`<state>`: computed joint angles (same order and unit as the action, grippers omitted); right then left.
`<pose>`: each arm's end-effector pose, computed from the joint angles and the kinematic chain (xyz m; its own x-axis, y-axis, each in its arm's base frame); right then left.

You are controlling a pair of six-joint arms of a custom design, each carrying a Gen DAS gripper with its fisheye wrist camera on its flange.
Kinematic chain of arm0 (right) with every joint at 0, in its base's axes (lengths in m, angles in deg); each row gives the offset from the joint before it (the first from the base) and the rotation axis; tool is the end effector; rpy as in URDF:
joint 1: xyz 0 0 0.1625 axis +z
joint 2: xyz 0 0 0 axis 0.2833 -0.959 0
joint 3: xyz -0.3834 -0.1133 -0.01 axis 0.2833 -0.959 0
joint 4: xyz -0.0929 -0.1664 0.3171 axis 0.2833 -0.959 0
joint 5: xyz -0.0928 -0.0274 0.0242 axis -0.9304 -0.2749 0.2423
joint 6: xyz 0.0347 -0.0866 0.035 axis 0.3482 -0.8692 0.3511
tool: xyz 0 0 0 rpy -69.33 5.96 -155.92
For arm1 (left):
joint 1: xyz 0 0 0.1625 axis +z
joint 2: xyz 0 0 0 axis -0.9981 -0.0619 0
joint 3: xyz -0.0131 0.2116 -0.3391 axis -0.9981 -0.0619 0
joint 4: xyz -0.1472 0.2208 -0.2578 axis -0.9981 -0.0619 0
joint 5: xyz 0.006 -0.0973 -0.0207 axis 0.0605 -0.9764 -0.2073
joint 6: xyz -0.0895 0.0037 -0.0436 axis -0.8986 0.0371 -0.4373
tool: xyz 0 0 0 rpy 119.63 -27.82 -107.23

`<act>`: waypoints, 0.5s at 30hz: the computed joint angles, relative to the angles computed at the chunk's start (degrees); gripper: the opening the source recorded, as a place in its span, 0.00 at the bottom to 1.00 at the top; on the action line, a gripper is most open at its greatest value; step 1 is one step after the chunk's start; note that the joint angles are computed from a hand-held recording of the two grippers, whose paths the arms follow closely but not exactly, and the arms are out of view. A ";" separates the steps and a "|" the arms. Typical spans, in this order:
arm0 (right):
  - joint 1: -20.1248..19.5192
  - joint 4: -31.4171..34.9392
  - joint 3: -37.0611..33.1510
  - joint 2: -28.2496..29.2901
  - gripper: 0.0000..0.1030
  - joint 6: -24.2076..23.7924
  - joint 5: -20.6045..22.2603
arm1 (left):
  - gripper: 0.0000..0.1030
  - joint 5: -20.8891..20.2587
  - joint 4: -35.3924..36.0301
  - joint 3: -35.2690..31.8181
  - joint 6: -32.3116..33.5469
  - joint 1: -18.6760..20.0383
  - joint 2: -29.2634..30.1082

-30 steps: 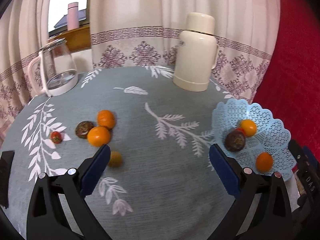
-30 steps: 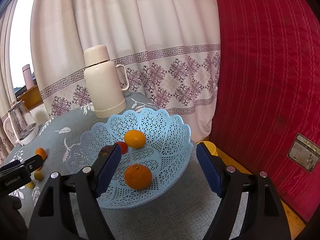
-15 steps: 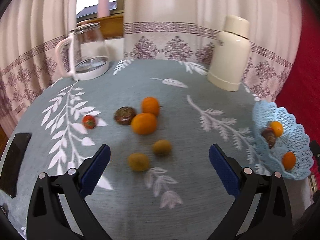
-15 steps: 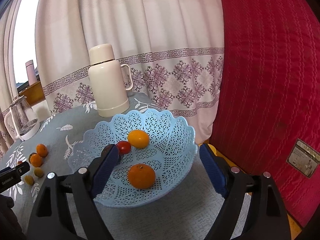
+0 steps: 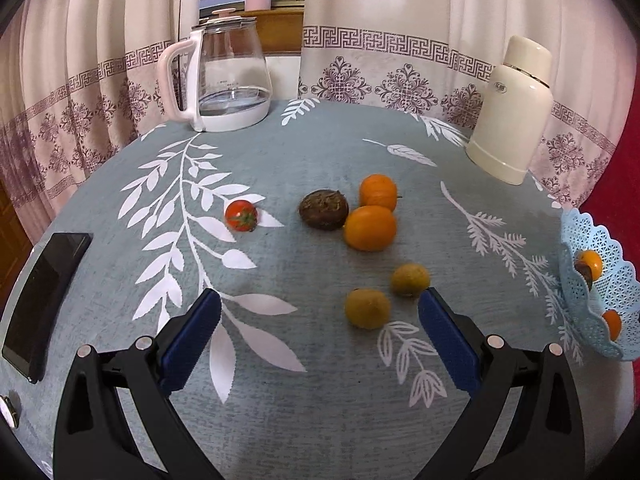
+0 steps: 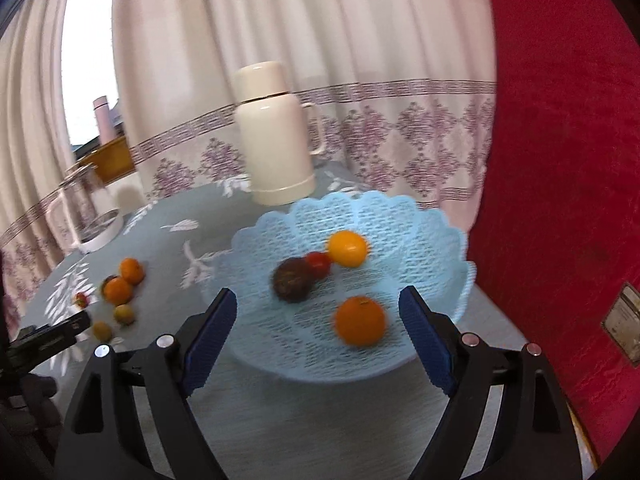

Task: Organize fruits
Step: 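Move both open grippers away from the basket back over the loose fruits, then grasp the small yellow-brown fruit with the left gripper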

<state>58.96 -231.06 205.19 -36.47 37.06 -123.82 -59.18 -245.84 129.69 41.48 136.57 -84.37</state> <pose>0.0138 -0.3899 0.1285 -0.7902 0.2646 0.5527 -0.4160 0.4305 -0.8010 -0.1214 -0.4840 0.0040 -0.7393 -0.0458 -0.6719 0.4913 0.6457 -0.5846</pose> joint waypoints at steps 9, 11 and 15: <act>5.25 1.81 -0.21 4.70 0.80 -5.10 1.55 | 0.97 0.15 5.08 -1.31 -1.60 0.87 -0.36; 5.76 2.71 -0.23 5.17 0.80 -5.69 1.46 | 0.97 -0.34 6.54 -1.61 -2.00 1.20 -0.72; 6.57 4.35 -0.42 6.02 0.80 -6.89 1.27 | 0.97 -0.87 10.32 -2.51 -3.01 1.89 -1.32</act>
<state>65.53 -226.70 204.77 -30.45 30.17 -122.55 -60.05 -235.53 127.17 38.48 138.46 -85.69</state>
